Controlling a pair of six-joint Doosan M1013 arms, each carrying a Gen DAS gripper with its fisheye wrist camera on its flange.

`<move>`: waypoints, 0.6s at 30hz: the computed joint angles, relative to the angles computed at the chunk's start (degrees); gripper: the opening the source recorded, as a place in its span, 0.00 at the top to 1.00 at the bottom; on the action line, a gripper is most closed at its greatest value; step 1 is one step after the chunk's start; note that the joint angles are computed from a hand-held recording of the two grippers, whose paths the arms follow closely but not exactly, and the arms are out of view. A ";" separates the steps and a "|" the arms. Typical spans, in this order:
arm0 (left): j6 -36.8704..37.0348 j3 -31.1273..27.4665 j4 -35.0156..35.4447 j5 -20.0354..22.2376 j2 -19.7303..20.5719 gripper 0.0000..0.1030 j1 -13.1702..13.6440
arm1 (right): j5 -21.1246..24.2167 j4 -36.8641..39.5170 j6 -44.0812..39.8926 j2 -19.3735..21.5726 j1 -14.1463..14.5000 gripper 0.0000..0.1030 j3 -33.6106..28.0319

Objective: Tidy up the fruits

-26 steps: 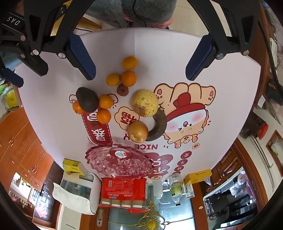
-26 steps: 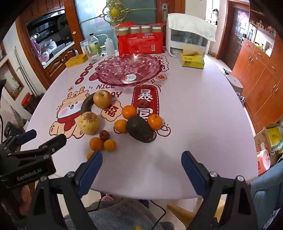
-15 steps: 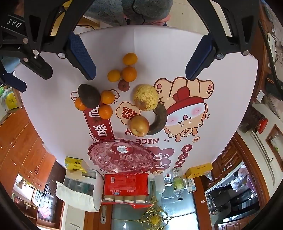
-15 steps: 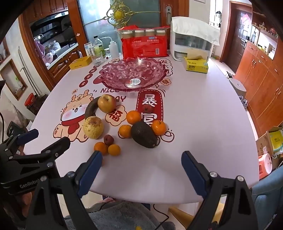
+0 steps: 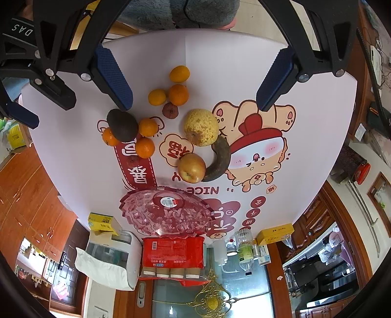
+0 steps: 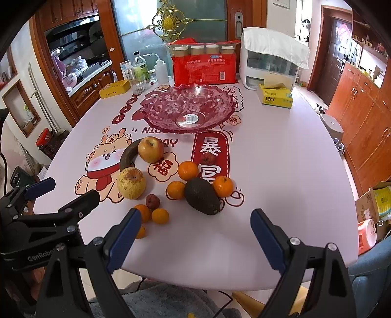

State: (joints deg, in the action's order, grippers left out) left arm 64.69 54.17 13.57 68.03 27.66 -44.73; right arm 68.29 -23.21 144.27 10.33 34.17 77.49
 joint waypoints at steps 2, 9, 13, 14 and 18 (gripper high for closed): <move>0.26 -0.73 -0.34 0.37 0.38 0.03 0.14 | -0.22 0.09 -0.28 0.02 -0.25 0.11 -0.07; 0.49 -2.04 -0.39 0.84 1.07 0.03 0.46 | -1.11 -0.06 -0.71 0.06 -0.55 0.11 -0.18; 0.72 -2.35 -1.11 0.98 1.24 0.03 0.73 | -1.23 -0.10 -0.87 0.17 -0.63 0.11 -0.44; 0.81 -2.51 -1.19 1.06 1.32 0.03 0.80 | -1.24 -0.15 -0.90 0.18 -0.64 0.11 -0.50; 0.81 -2.37 -1.46 0.66 1.25 0.03 0.92 | -1.42 -0.24 -0.82 0.24 -0.61 0.11 -0.61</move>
State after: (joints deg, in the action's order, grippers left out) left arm 65.50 51.80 12.11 68.69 28.91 -43.80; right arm 66.87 -23.45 143.45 10.57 33.56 76.88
